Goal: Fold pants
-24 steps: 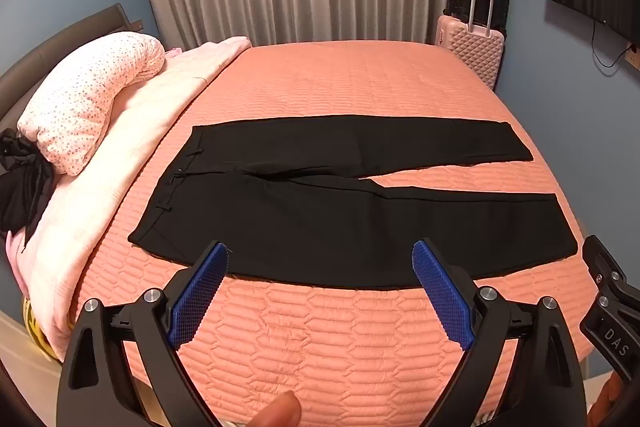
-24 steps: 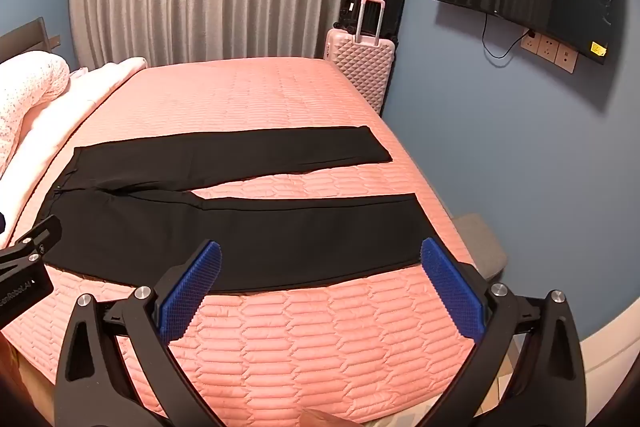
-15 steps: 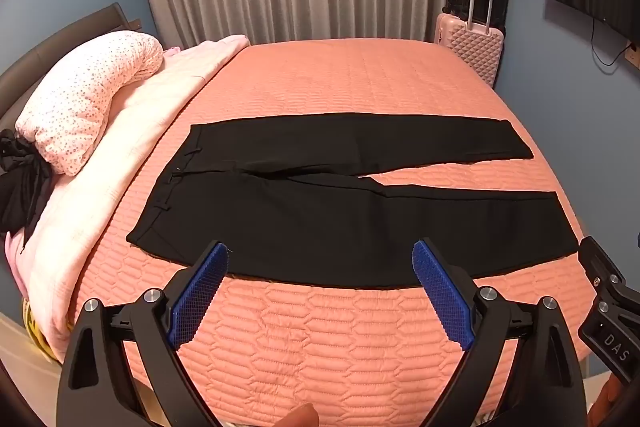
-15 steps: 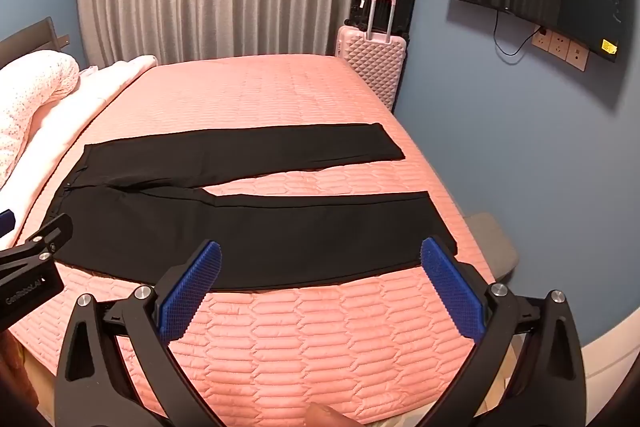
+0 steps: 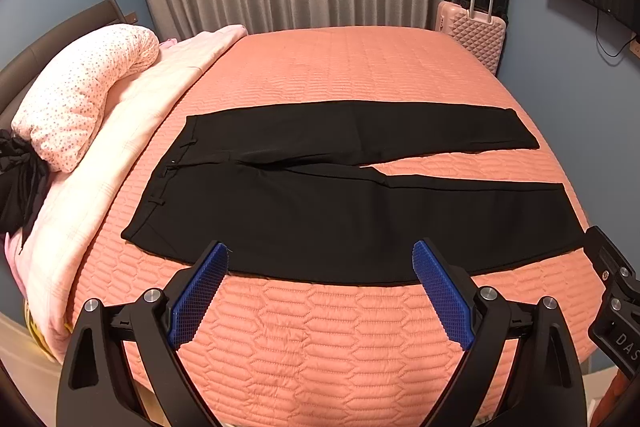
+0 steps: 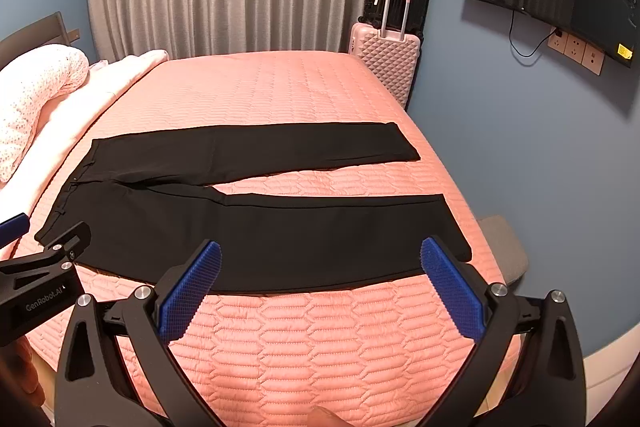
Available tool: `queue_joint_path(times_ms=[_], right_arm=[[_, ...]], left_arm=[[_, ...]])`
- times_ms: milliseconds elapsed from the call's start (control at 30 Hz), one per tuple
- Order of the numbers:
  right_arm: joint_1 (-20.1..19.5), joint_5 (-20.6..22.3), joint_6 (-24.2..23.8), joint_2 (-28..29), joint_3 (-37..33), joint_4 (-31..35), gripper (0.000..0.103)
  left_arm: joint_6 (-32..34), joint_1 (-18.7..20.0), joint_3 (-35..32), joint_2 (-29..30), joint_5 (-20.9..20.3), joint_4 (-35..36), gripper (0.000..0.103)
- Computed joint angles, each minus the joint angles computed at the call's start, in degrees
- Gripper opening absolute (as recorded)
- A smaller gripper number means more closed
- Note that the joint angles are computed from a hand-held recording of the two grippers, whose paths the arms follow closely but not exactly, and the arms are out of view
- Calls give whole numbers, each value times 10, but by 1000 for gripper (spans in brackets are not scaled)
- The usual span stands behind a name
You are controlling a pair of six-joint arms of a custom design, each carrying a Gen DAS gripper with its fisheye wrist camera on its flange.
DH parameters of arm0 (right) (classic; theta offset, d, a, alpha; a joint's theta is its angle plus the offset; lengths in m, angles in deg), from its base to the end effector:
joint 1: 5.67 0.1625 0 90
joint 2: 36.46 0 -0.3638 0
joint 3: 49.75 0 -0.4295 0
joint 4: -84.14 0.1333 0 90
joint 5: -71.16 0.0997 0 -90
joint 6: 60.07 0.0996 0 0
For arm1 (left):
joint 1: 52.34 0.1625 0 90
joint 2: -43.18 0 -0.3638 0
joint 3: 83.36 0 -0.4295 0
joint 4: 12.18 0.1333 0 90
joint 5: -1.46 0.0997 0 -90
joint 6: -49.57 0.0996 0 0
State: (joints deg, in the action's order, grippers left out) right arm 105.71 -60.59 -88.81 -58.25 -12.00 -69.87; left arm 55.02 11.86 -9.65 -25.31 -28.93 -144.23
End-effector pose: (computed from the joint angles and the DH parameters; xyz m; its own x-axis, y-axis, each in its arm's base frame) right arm 0.3805 -0.7882 0.2039 -0.6503 -0.1334 0.7479 -0.6345 0.6368 -0.4381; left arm -0.0947 -0.6996 0.4813 -0.6443 -0.1758 -0.7443 0.4114 0.7407 -0.5312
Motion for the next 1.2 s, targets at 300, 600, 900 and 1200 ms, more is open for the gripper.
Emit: queue_joint_path(times_ms=[300, 600, 900, 1200], right_arm=[[3, 1, -4, -4, 13, -11, 98], [0, 9, 21, -23, 31, -8, 98], [0, 4, 22, -23, 30, -9, 98], [1, 3, 22, -22, 28, -9, 98]], left_arm=[[-2, -2, 4, -5, -1, -3, 92], [5, -3, 1, -4, 0, -12, 92], [13, -4, 10, -5, 3, -26, 92], [14, -6, 18, -9, 7, -33, 92]])
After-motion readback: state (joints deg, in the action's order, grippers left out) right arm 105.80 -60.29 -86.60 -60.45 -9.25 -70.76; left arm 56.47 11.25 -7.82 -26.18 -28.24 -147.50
